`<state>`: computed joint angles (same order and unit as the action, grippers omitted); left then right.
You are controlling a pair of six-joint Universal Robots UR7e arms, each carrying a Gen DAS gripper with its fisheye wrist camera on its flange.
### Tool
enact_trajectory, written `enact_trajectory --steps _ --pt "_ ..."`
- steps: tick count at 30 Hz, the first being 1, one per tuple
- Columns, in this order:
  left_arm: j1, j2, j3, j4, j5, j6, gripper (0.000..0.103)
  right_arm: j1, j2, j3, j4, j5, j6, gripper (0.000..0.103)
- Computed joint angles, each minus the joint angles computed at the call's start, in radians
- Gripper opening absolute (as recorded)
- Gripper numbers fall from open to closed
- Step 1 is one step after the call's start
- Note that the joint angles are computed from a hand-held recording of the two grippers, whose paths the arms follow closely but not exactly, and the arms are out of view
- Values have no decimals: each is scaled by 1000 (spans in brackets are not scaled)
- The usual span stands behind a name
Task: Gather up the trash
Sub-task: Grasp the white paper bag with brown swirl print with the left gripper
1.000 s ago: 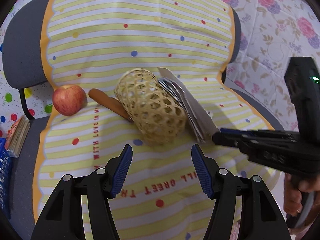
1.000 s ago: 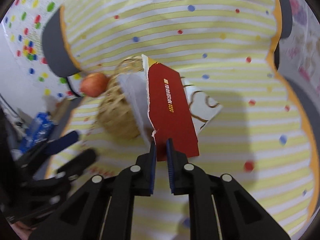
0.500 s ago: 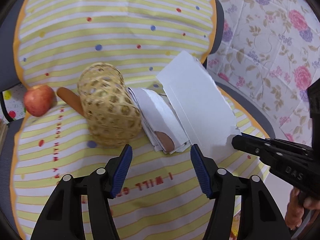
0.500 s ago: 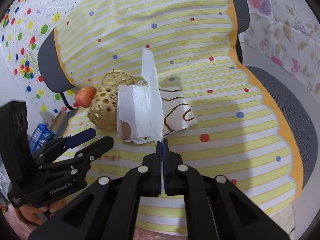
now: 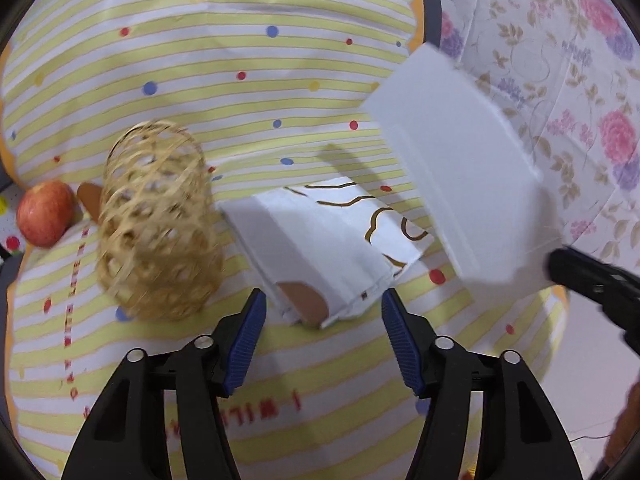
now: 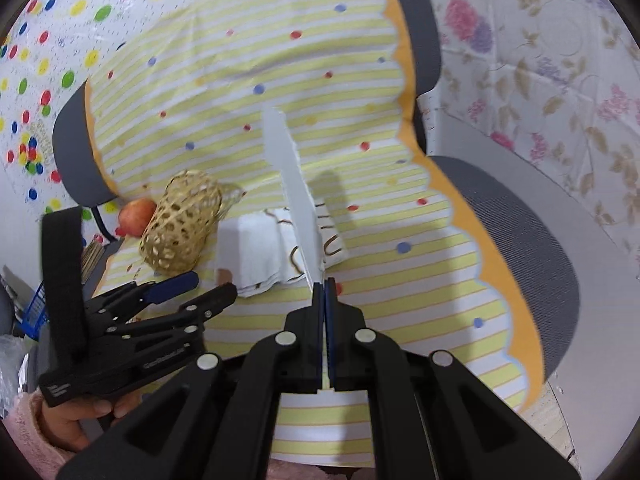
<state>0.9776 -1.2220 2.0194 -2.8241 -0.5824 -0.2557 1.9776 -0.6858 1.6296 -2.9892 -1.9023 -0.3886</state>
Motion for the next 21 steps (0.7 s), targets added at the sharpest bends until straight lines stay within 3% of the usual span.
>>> enact_trajectory --steps 5,8,10,18,21 --pt "6 44 -60 28 8 -3 63 -12 -17 12 -17 9 14 2" --pt "-3 72 -85 -7 27 8 75 -15 -19 17 -49 -1 21 2" --pt "1 97 -113 1 36 -7 75 -18 -21 19 -69 -12 22 2" --pt "26 185 -231 244 115 -212 75 -35 -33 28 -80 -29 30 2" --pt "26 196 -241 315 154 -278 70 -39 -41 37 -81 -30 35 2"
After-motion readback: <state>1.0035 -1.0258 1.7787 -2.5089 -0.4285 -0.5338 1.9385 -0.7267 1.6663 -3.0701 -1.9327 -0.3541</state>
